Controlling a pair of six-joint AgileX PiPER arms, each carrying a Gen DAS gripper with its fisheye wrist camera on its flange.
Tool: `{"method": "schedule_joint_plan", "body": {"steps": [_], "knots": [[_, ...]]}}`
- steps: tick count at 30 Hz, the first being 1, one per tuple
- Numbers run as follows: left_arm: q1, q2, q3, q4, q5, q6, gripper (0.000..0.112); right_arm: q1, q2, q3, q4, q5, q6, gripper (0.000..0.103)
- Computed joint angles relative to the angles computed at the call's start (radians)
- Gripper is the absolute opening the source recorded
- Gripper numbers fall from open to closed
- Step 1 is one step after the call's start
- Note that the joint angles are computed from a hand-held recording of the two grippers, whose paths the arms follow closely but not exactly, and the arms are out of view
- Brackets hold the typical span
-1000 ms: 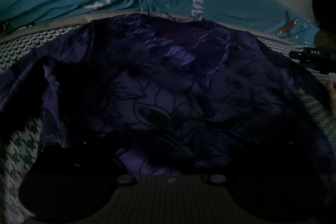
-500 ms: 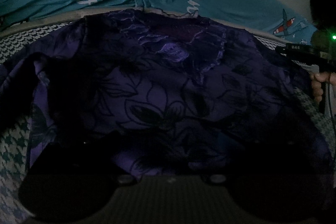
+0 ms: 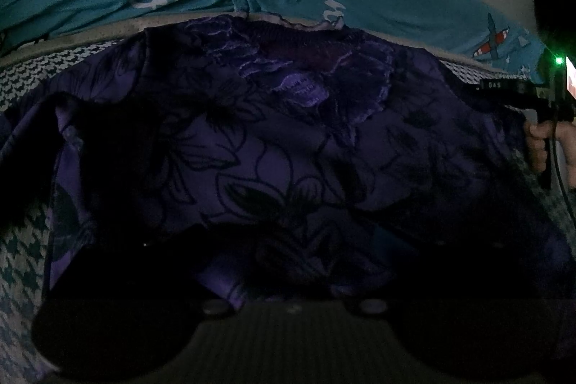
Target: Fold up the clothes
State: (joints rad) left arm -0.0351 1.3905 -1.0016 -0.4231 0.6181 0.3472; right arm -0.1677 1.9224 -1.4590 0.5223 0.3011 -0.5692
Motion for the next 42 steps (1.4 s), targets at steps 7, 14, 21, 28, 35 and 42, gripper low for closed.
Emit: {"method": "schedule_joint_plan", "body": {"steps": [7, 14, 21, 28, 35, 42], "knots": [[-0.022, 0.000, 0.008, 0.036, -0.024, -0.022, 0.103, 0.020, 0.001, -0.016, -0.104, 0.012, 0.101, 0.014], [-0.029, -0.002, 0.013, 0.045, -0.032, -0.030, 0.103, 0.023, -0.007, 0.002, -0.235, -0.042, 0.271, 0.003], [-0.029, -0.002, 0.014, 0.047, -0.035, -0.028, 0.103, 0.015, 0.000, -0.013, -0.528, -0.047, 0.614, 0.002], [-0.035, -0.004, 0.018, 0.054, -0.041, -0.041, 0.103, -0.011, -0.014, -0.004, -0.456, -0.018, 0.577, 0.008], [-0.054, -0.016, 0.031, 0.099, -0.058, -0.083, 0.103, -0.024, -0.081, 0.029, -0.451, 0.048, 0.572, 0.024], [-0.057, -0.031, 0.051, 0.113, -0.071, -0.078, 0.103, -0.079, -0.180, 0.116, -0.425, 0.082, 0.574, 0.024]]}}
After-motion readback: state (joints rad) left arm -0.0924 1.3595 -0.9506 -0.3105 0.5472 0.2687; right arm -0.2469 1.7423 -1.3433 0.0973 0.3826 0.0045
